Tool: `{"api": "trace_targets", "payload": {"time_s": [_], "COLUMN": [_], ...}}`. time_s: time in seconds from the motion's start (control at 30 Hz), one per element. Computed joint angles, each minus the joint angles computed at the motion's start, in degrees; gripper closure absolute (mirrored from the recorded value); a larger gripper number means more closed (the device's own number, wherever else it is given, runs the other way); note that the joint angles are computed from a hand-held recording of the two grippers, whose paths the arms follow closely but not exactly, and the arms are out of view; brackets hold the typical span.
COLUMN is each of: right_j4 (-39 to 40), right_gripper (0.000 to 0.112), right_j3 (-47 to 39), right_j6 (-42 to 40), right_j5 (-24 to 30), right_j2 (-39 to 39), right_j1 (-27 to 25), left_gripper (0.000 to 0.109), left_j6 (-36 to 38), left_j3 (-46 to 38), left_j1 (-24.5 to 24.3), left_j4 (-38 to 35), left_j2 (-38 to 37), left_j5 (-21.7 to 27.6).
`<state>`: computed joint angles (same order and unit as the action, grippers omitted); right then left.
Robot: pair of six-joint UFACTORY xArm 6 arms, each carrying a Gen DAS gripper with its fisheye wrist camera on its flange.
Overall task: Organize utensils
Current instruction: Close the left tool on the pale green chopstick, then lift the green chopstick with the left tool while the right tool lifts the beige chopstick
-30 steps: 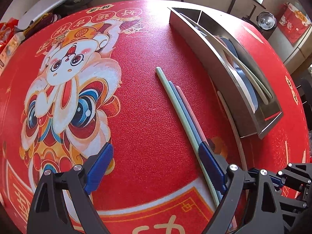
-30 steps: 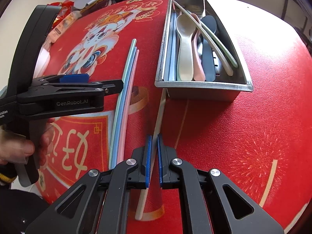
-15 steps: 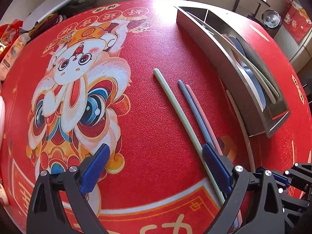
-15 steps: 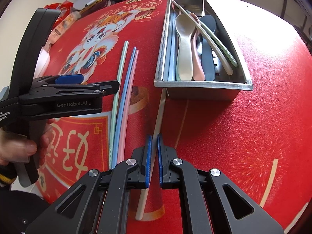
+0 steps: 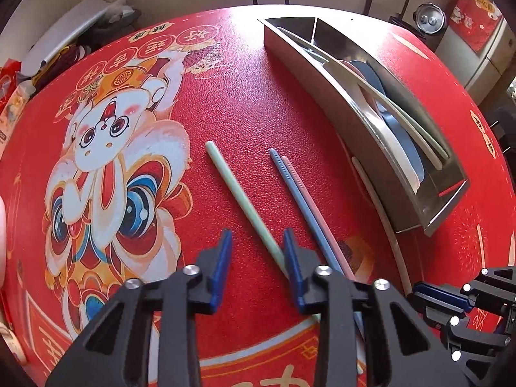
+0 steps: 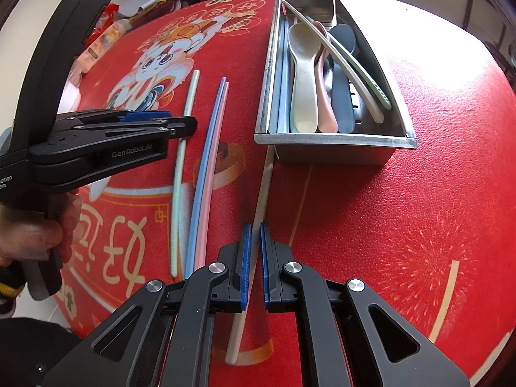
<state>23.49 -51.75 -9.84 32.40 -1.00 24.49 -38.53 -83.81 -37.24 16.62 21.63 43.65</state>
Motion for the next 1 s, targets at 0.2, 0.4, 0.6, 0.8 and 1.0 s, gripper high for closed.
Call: {"api": "trace_targets", "payload": {"time_s": [0.2, 0.4, 0.6, 0.8, 1.0], "right_j4": [-3.31, -5.69, -7.79, -10.6, -9.98], "right_gripper": [0.106, 0.105, 0.104, 0.103, 0.103], "right_j3": [-0.83, -1.39, -2.22, -3.24, -3.15], "right_j6": [2.39, 4.94, 6.74, 8.56, 7.81], "right_j5": [0.78, 1.41, 1.69, 1.61, 0.96], "right_j2": [0.43, 0.74, 1.39, 2.51, 2.7], "right_j1": [0.37, 0.36, 0.82, 1.45, 1.41], "left_gripper": [0.097, 0.097, 0.097, 0.096, 0.095], "left_j6": [0.35, 2.9, 1.09, -3.13, -2.69], "left_j3": [5.42, 14.57, 19.9, 21.55, 23.39], "left_j1": [1.73, 3.33, 2.27, 1.23, 1.84], "left_j4": [-0.81, -5.54, -6.95, -3.83, -5.33], "left_j2": [-3.94, -10.48, -14.57, -15.45, -16.21], "left_j5": [-1.79, -6.04, -7.87, -8.95, -12.04]}}
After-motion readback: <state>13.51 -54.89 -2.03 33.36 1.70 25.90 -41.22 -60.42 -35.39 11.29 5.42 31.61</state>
